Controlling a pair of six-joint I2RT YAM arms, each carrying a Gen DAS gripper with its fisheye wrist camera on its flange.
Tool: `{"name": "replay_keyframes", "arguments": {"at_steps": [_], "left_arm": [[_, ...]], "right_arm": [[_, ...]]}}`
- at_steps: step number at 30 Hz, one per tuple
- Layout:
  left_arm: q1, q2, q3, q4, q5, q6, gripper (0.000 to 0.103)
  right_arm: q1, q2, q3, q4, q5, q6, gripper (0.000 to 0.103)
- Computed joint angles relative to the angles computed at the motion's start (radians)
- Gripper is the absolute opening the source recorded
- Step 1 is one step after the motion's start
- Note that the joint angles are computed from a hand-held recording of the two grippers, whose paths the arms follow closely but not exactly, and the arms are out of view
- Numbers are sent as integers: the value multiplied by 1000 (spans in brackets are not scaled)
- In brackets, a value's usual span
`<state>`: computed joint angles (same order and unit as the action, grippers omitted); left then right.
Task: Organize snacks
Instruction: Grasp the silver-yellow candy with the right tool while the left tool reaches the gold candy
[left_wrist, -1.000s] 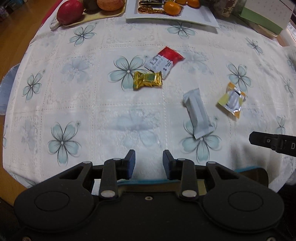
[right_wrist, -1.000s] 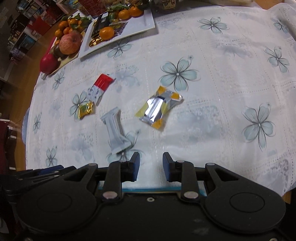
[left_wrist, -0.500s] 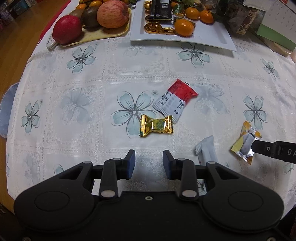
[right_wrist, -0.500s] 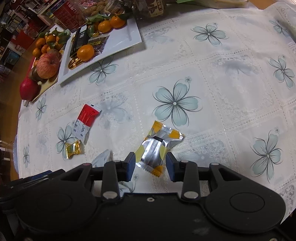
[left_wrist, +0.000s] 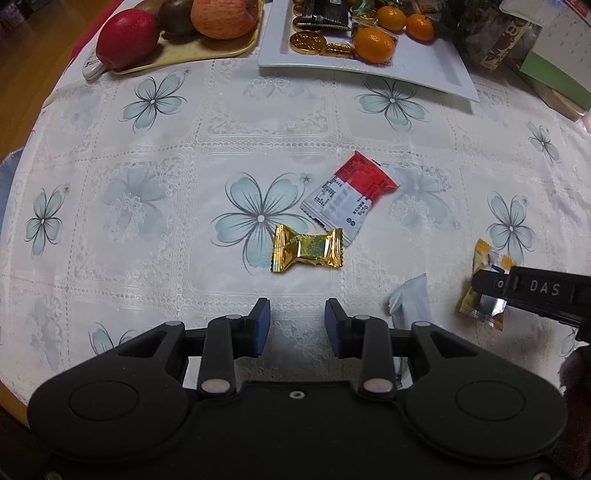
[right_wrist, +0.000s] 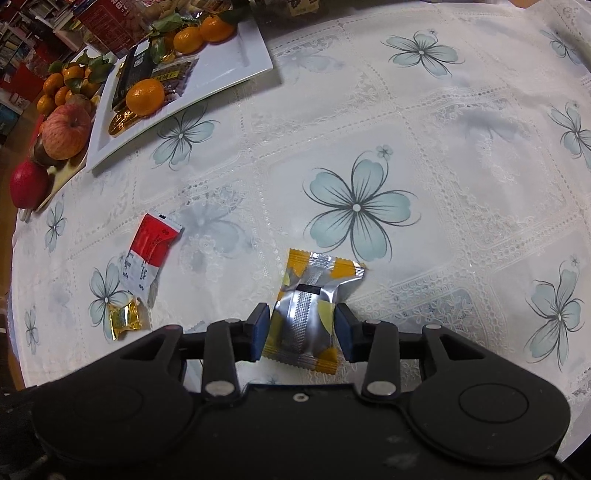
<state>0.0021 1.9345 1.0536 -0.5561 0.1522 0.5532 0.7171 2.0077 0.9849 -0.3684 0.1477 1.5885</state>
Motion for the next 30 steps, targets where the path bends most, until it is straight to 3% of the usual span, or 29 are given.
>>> {"name": "replay_keyframes", "arguments": {"at_steps": [8,16,21,30], "left_arm": [[45,89,153,-40,16,-119,43],[4,94,139,16,57,-190,43],[-49,100,94,151,-14,-282,43],[-95,161,88,179,-124,-269,43]], "right_arm": [[8,69,94,-60,26,-61,42],[27,58,86,-72,53,-79,36],[39,19,60,-58,64,-77,36],[37,-77,-22,-22,71,-56,36]]}}
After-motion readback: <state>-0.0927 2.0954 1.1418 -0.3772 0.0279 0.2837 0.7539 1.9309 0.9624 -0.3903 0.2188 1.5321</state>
